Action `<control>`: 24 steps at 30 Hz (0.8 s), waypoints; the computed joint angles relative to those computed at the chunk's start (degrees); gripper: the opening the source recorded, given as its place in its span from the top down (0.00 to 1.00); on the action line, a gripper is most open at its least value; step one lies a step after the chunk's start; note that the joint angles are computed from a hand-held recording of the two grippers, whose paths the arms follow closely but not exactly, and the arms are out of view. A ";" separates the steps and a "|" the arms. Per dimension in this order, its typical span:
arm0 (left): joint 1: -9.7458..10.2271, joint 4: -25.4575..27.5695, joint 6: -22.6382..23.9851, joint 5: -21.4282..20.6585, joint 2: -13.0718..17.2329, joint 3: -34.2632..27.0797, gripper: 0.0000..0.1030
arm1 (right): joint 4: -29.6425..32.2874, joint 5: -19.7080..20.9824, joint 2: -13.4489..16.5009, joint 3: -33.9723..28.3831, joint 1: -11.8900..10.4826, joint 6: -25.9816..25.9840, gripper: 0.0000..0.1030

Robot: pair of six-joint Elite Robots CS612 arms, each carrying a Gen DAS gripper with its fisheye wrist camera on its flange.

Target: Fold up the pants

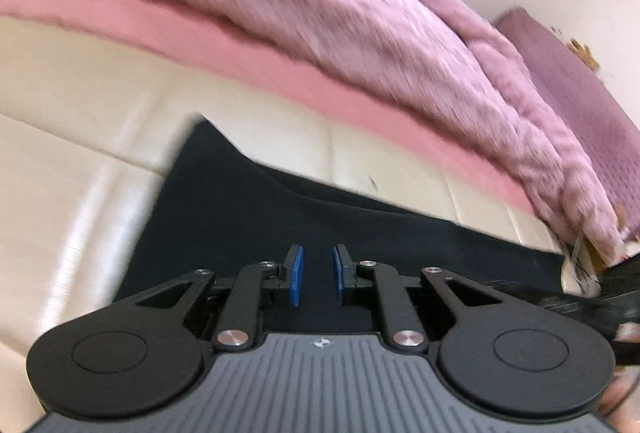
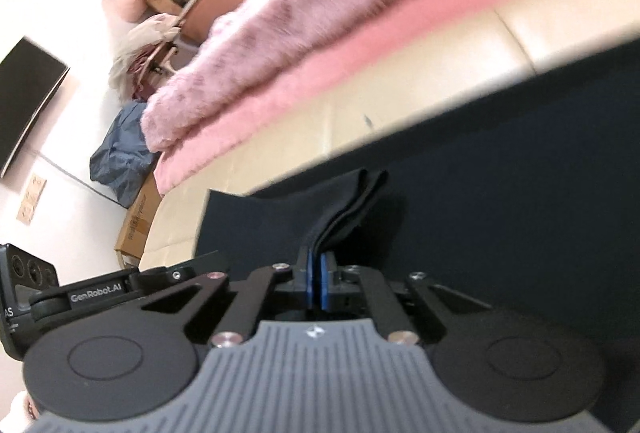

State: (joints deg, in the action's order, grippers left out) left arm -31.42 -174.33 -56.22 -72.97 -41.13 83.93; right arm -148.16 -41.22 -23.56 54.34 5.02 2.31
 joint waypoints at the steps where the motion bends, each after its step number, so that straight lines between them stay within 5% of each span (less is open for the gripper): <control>1: -0.10 -0.04 -0.48 0.88 -0.61 0.78 0.84 | -0.77 0.05 -0.48 0.18 -0.02 -0.57 1.00; 7: -0.67 -0.20 -1.22 3.60 -2.76 3.27 0.84 | -0.15 -0.12 -3.70 -0.51 -1.35 -4.31 1.00; 15: -1.80 3.67 1.17 3.80 -2.08 0.41 0.84 | 6.64 -1.89 -6.18 -4.27 -5.25 -10.78 1.00; 24: -2.33 7.88 7.15 0.93 1.48 -6.60 0.84 | 12.58 -9.32 -4.65 -11.63 -9.35 -15.14 1.00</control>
